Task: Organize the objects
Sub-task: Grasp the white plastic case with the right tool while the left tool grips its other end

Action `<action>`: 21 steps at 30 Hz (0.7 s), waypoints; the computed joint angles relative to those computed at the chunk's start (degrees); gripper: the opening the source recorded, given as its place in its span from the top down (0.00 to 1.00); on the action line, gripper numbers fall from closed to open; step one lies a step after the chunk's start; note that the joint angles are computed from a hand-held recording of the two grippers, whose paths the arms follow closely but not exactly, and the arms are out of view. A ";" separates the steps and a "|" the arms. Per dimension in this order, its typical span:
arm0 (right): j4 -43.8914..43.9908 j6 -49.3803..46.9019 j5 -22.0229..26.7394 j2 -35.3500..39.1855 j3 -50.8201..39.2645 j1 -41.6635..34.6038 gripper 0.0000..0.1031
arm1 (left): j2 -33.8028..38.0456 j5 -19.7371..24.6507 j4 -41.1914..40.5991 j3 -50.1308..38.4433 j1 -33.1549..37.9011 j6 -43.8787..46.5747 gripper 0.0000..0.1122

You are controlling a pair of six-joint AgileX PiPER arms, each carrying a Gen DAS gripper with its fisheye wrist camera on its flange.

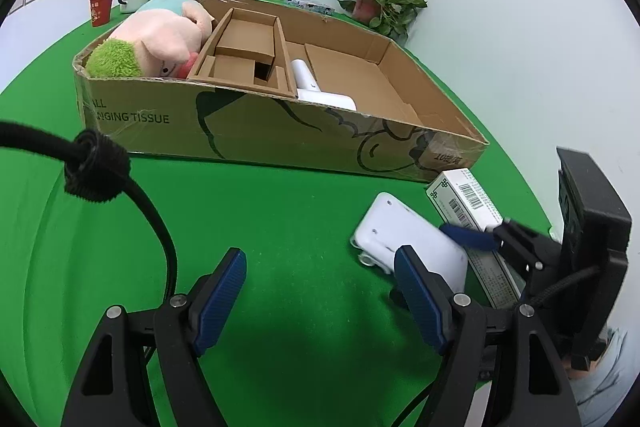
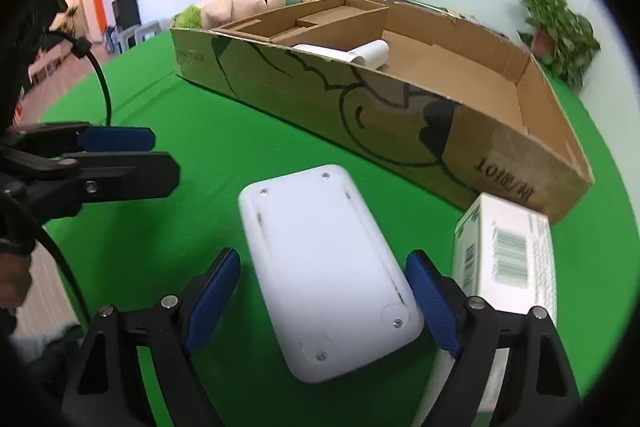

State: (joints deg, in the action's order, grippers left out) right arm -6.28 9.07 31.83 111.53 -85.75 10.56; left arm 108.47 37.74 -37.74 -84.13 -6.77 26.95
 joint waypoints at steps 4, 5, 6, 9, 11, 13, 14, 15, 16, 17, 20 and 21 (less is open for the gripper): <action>7.32 1.40 -0.59 -2.67 3.83 0.69 0.23 | 1.27 4.37 -4.57 -1.46 2.16 3.77 0.34; 8.67 2.50 -1.14 -3.37 4.87 0.92 0.23 | 1.97 5.41 -5.32 -2.23 2.65 3.77 0.34; 8.93 4.34 -1.60 -3.78 5.53 1.44 0.22 | 2.68 6.20 -5.81 -3.03 3.09 3.37 0.34; -0.62 16.35 -0.55 -3.50 5.23 4.54 0.21 | 5.76 10.40 -8.11 -7.11 4.27 3.05 0.34; -7.48 22.39 0.96 -2.53 4.15 6.64 0.20 | 8.61 14.91 -10.74 -10.95 5.07 3.46 0.34; -10.66 25.29 2.45 -1.54 2.78 7.67 0.19 | 11.78 19.04 -12.14 -15.26 5.51 2.67 0.34; -11.19 26.13 2.50 -1.46 2.71 7.82 0.19 | 13.32 20.84 -12.26 -17.40 5.58 1.94 0.34; -11.89 27.24 2.53 -1.33 2.60 7.99 0.18 | 14.93 22.66 -12.40 -19.59 5.71 1.03 0.34; -12.58 28.22 2.54 -1.19 2.49 8.12 0.18 | 16.23 24.25 -13.04 -21.20 5.86 0.52 0.34; -13.52 29.38 2.49 -1.10 2.49 8.29 0.18 | 17.11 25.40 -13.87 -22.11 5.95 0.44 0.34; -16.26 32.28 2.06 -1.19 3.13 8.87 0.18 | 19.48 29.22 -17.08 -24.07 6.34 1.09 0.34; -16.69 32.88 1.51 -1.33 3.54 8.87 0.18 | 19.98 30.07 -17.57 -24.43 6.26 1.49 0.34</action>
State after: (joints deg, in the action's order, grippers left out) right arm -22.96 41.96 33.34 110.20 -82.21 19.42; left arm 128.45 67.81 -55.30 -108.56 -0.51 28.44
